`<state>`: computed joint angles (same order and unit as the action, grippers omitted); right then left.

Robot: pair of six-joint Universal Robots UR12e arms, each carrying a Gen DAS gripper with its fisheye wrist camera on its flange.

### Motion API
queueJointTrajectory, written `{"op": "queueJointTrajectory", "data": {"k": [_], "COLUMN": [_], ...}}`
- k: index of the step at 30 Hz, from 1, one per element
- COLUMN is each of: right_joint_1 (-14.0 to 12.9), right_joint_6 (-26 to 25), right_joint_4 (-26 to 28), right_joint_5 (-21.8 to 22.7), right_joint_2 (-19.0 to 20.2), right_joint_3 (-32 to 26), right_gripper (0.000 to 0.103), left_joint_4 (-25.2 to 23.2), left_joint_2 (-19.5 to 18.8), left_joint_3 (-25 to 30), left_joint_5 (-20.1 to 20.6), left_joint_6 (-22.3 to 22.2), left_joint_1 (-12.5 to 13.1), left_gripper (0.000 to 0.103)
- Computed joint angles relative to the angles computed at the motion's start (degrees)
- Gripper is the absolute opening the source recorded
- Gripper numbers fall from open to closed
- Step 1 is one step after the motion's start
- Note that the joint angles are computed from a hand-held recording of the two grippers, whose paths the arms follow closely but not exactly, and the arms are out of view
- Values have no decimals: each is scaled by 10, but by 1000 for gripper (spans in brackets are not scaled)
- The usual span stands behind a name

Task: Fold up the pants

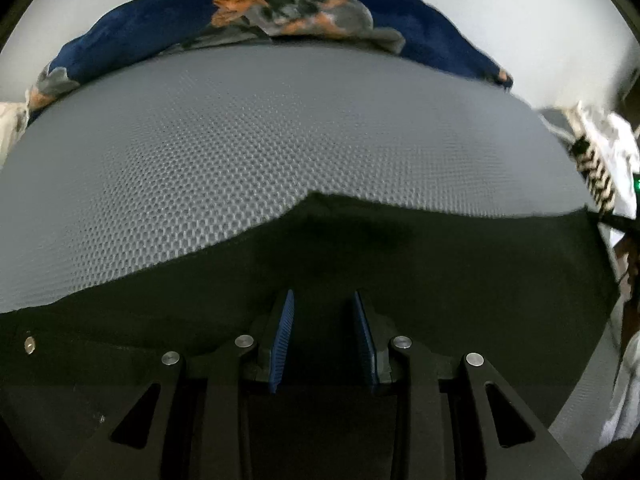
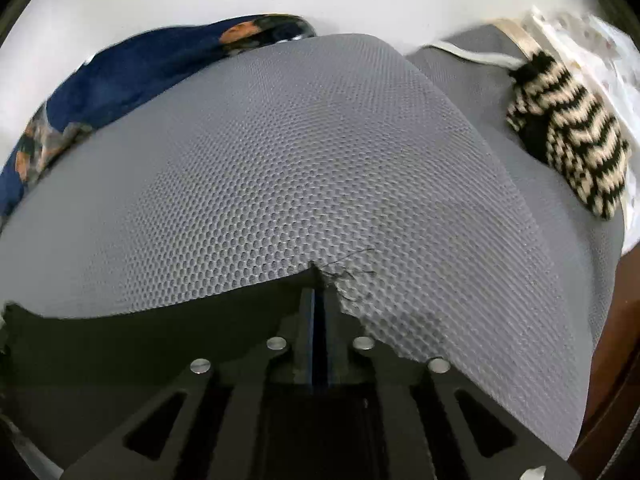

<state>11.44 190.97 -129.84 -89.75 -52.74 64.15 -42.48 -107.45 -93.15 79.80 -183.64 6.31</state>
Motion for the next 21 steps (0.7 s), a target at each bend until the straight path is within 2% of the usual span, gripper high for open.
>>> {"op": "queueJointTrajectory", "data": {"k": [3,11,14,18,21], "right_joint_1": [-1,-10,-8,-1,-3], "right_joint_6": [7,81,99,97,107], "right_joint_4": [-14,6,8,26,13], "right_joint_5": [-16,2,10,-18,-22], "right_joint_2": [-33,-112,-125,-122,-122], "right_joint_3": [37,145,170,176,182], "right_gripper": [23,26,26,17,17], "left_joint_4": [-12,-21,-21,-22,-23], "left_joint_2": [-1,25,38,49,52], "left_joint_3": [7,-7,-19,-32,-37], "left_joint_5": [2,-17,-23,-21,-4], "left_joint_6": [3,40,50,61,47], "left_joint_1": [0,-5,-5,-1,4], "left_gripper": [32,32,32,32,32]}}
